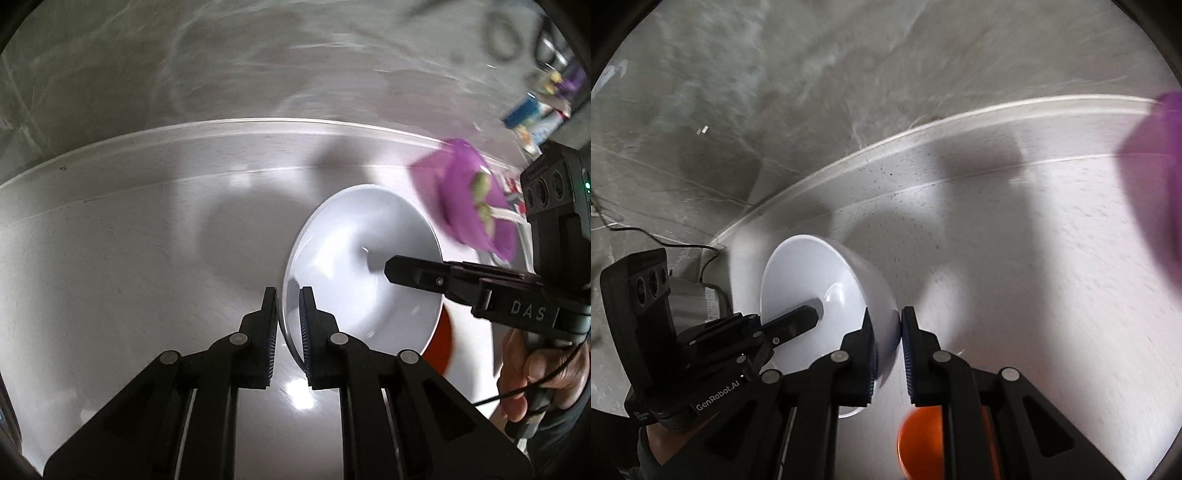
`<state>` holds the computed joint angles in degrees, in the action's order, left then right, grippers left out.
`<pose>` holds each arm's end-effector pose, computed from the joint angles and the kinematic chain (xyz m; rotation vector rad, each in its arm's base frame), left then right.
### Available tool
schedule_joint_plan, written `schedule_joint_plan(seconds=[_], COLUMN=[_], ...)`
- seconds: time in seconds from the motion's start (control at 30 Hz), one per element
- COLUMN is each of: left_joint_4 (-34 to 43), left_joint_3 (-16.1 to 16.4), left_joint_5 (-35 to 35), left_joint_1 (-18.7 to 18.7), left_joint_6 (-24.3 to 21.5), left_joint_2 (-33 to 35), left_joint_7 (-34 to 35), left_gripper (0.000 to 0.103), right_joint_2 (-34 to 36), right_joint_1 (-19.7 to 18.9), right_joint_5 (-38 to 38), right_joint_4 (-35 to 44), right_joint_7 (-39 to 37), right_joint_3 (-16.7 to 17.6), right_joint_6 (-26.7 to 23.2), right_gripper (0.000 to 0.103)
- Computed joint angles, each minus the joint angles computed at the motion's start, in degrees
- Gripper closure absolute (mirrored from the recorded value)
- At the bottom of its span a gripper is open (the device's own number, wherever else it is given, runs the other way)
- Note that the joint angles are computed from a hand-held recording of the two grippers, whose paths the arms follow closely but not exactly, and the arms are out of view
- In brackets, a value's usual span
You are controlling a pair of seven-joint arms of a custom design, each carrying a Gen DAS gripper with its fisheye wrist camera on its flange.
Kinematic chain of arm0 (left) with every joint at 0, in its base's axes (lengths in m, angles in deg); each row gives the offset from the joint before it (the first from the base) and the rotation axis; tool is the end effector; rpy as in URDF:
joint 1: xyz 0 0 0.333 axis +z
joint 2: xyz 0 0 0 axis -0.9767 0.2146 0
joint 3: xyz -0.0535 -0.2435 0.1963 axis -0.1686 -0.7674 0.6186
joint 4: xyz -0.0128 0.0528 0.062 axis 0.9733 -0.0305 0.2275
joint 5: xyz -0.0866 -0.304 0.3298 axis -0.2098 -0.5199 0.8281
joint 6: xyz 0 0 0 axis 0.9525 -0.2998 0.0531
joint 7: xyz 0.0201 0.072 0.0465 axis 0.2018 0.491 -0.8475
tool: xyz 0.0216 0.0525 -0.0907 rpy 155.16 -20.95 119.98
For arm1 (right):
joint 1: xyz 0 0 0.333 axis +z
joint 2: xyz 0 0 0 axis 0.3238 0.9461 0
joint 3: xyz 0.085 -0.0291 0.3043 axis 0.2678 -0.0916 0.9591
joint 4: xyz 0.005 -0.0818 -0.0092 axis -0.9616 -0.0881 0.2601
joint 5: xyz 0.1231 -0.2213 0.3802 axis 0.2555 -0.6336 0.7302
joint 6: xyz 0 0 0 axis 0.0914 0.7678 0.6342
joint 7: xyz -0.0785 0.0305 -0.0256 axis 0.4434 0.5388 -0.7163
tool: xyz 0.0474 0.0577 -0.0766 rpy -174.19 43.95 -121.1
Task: Organize plates and bowls
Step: 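Carry the white bowl with both grippers and lower it into the blue-and-white bowl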
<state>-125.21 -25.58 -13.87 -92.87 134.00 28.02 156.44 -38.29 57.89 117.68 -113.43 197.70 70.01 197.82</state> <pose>0.4411 -0.2074 0.4144 1.5007 -2.5335 0.6346 0.3815 0.3218 0.4117 -1.5312 2.0671 0.3126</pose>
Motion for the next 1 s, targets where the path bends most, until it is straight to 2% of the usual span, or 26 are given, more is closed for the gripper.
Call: schedule_joint_plan(seconds=[0.17,0.27,0.43,0.63,0.83,1.0], left_joint_4=[-3.8,-6.2,-9.8,-15.8,-21.9,-26.2], left_joint_3=[-0.4,-0.4,-0.7,-0.4,-1.4,-2.8], left_joint_5=[-2.5,-3.7,-4.5,-5.4,-6.3,-5.9], left_joint_1=[-3.3,-5.6,-8.8,-12.1,-16.2,-19.4], left_joint_6=[-2.4,-4.4,-7.5,-13.5,-18.1,-19.4], left_joint_2=[-8.1,-13.6,-21.6,-32.3,-40.8,-45.0], left_joint_7=[-0.4,-0.9,-2.9,-5.9,-9.8,-12.3], left_gripper=[0.093,0.092,0.092,0.090,0.090,0.090], right_joint_2=[-12.2,-20.2,-28.9,-38.6,-44.6,-47.5], right_joint_1=[-2.0,-1.3,0.7,4.4,9.8,14.7], right_joint_5=[-7.1,-10.4,-14.8,-18.4,-19.3,-17.9], right_joint_4=[-5.8,-9.3,-12.4,-15.9,-18.7,-22.3], right_joint_7=[10.1,16.0,24.2,32.5,39.2,45.1], right_joint_3=[4.2,5.4,7.1,8.7,10.3,10.7], right_joint_6=[-4.7,-8.3,-12.4,-18.8,-24.7,-24.7], right_gripper=[0.088,0.088,0.087,0.087,0.087,0.087])
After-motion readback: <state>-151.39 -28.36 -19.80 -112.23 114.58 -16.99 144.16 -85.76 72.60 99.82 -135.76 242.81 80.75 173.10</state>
